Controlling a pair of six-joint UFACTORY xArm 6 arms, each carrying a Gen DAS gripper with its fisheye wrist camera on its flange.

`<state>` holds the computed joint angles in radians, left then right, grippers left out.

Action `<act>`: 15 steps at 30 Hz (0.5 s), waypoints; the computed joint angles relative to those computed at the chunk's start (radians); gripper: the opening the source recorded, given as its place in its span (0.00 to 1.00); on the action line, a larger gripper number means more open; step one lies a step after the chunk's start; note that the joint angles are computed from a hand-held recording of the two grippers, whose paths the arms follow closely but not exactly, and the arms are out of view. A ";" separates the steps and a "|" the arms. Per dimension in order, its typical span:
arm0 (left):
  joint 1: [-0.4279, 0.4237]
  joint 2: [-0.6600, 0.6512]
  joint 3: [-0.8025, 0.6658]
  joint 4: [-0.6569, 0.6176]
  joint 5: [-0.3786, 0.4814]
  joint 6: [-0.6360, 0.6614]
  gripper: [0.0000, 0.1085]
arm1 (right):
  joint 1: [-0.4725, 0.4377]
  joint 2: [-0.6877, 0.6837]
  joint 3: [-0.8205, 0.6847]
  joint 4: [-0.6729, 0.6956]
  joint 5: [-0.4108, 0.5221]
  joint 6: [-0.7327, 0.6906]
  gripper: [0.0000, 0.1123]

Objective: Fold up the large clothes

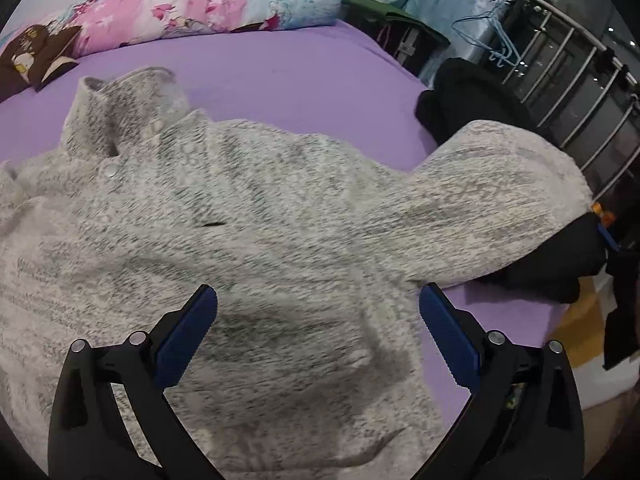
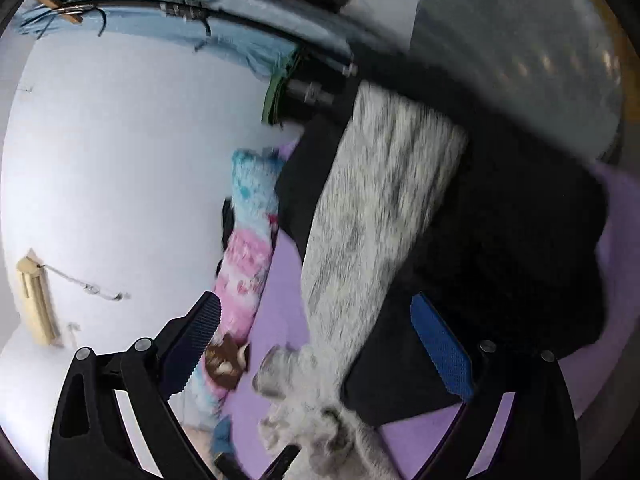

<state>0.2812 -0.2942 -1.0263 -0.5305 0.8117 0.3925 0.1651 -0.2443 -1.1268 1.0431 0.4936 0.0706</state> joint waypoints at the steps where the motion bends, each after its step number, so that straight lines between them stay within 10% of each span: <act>1: -0.009 0.008 -0.013 -0.009 0.005 0.001 0.89 | -0.013 -0.008 -0.002 -0.066 -0.004 0.031 0.84; 5: -0.040 0.052 -0.055 -0.043 0.023 -0.014 0.89 | -0.056 0.052 -0.067 -0.262 0.033 0.183 0.84; 15: -0.081 0.137 -0.015 -0.037 -0.020 -0.064 0.89 | -0.090 0.199 -0.176 -0.261 0.109 0.178 0.69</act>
<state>0.2004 -0.1573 -1.0416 -0.5671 0.7916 0.3286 0.0753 -0.0455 -1.3028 0.7821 0.6027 0.2484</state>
